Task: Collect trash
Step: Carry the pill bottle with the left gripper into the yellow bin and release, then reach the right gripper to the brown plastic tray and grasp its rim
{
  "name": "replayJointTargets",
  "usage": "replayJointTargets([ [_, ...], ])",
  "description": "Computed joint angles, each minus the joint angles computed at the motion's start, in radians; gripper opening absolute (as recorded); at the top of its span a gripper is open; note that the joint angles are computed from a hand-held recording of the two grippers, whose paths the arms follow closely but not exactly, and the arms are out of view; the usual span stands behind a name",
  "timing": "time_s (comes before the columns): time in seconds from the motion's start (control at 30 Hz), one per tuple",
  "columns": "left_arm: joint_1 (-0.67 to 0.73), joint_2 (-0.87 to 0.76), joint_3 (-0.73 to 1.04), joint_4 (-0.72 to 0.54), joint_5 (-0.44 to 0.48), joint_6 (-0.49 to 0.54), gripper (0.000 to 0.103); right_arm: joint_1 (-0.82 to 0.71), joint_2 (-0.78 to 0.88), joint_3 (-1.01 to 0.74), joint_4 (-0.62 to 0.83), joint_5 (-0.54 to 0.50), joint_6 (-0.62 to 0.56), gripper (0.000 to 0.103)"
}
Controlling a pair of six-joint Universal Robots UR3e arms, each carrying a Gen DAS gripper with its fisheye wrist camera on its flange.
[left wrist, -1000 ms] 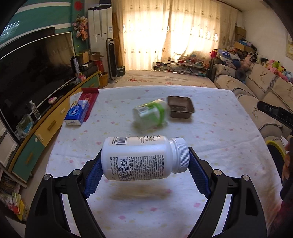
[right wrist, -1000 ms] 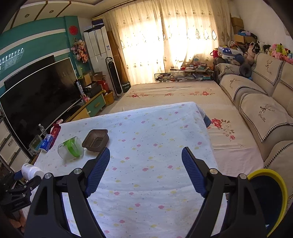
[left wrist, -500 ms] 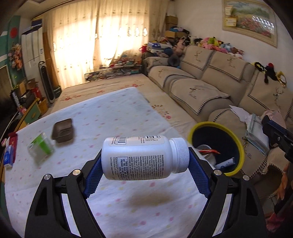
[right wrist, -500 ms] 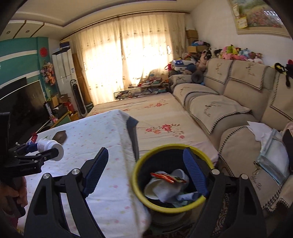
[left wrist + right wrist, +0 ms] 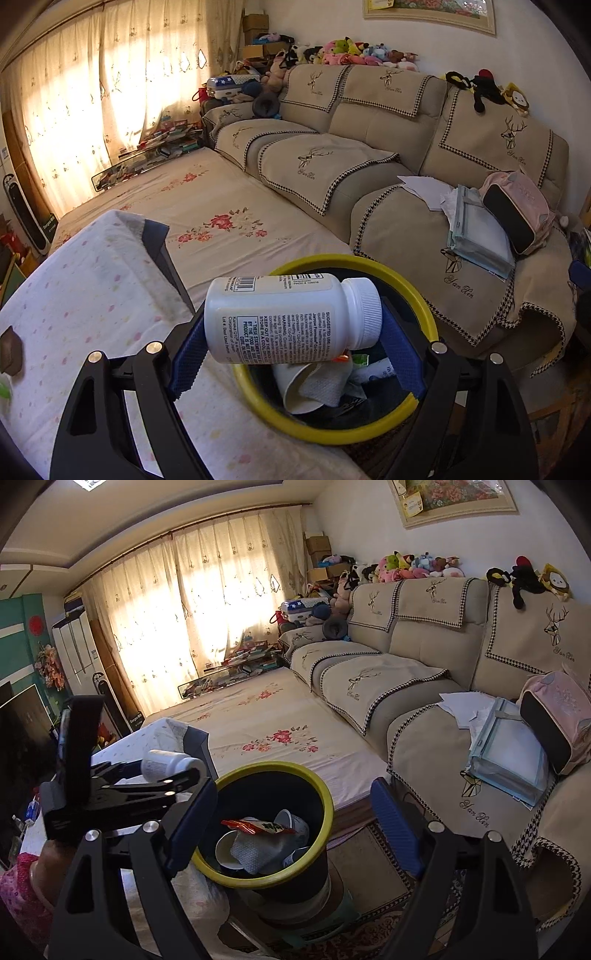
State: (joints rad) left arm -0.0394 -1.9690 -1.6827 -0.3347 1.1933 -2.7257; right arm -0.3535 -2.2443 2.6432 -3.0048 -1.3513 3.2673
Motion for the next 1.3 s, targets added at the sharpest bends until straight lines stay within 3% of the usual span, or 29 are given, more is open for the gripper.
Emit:
replayJointTargets([
  [0.13, -0.032, -0.091, 0.134, -0.071, 0.021, -0.043, 0.085, -0.014, 0.005, 0.004, -0.002, 0.017, -0.003, 0.080],
  [0.3, 0.074, 0.006, 0.005, 0.009, -0.034, -0.007, 0.093, 0.068, 0.125, -0.019, -0.090, -0.043, 0.036, 0.080],
  [0.53, 0.429, 0.253, -0.235, -0.002, -0.233, 0.084, 0.096, 0.221, 0.351, -0.098, -0.205, -0.117, 0.078, 0.080],
  [0.73, 0.807, 0.351, -0.337, -0.036, -0.375, 0.163, 0.096, 0.386, 0.530, -0.238, -0.222, -0.201, 0.114, 0.080],
  [0.83, 0.966, 0.324, -0.332, -0.039, -0.394, 0.206, 0.096, 0.495, 0.634, -0.351, -0.201, -0.253, 0.129, 0.080],
  [1.0, 1.137, 0.161, -0.243, 0.098, -0.369, 0.158, 0.096, 0.633, 0.793, -0.568, -0.128, -0.296, 0.132, 0.080],
  [1.13, 1.207, 0.013, -0.139, 0.199, -0.334, 0.124, 0.096, 0.734, 0.949, -0.823, -0.028, -0.319, 0.118, 0.080],
  [1.3, 1.251, -0.108, -0.050, 0.184, -0.332, 0.115, 0.096, 0.823, 1.175, -1.220, 0.149, -0.314, 0.092, 0.080],
])
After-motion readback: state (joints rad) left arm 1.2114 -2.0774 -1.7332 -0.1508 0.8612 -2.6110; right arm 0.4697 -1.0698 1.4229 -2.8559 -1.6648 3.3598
